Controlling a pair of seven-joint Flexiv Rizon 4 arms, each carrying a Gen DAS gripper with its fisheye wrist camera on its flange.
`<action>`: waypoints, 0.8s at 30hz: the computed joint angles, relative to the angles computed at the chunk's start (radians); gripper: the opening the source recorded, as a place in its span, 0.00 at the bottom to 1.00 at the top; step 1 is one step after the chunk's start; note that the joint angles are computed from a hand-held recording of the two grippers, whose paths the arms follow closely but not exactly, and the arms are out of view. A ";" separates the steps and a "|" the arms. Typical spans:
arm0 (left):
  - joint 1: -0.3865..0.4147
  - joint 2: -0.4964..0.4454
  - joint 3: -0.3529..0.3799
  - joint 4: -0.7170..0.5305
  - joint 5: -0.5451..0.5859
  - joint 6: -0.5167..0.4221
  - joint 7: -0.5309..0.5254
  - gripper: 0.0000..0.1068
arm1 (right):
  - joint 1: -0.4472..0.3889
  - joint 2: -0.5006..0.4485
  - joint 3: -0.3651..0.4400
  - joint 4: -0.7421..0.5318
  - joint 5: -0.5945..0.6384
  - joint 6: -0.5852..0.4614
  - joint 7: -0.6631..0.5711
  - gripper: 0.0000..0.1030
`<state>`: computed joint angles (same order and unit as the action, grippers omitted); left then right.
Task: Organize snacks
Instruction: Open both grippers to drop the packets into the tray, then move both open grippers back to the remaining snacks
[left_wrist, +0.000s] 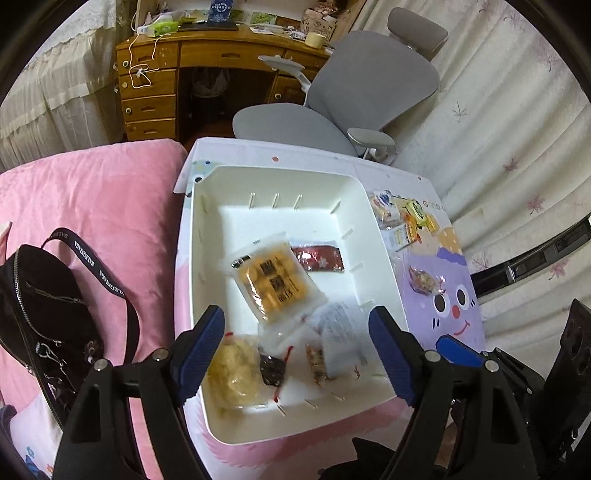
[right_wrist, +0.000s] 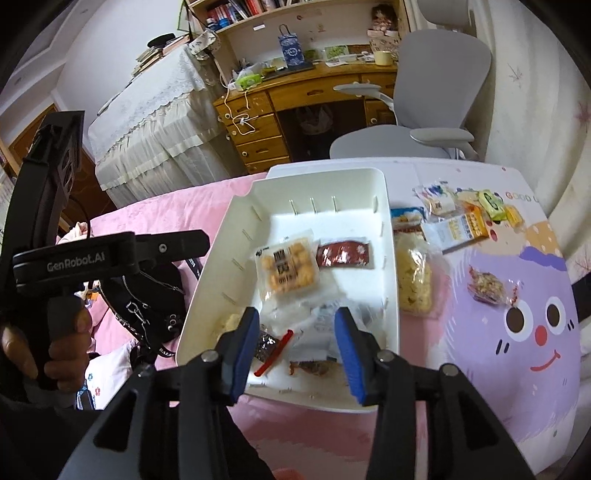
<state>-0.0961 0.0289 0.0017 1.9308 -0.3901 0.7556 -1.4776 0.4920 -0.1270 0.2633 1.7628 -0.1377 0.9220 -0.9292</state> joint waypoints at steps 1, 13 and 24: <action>-0.002 0.002 -0.001 0.003 -0.003 0.000 -0.001 0.75 | -0.001 0.002 0.000 0.003 0.002 -0.001 0.003 0.42; -0.051 0.041 -0.031 0.037 0.037 0.003 -0.096 0.76 | -0.040 0.089 0.003 0.102 0.077 -0.013 -0.014 0.42; -0.129 0.026 -0.096 -0.017 0.169 -0.010 -0.361 0.76 | -0.102 0.199 -0.033 0.169 0.241 -0.069 -0.249 0.42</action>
<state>-0.2247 0.0552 -0.0947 1.9135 -0.2215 0.7457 -1.8389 0.3905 0.0721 0.2299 1.9314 0.1029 0.8534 -1.1785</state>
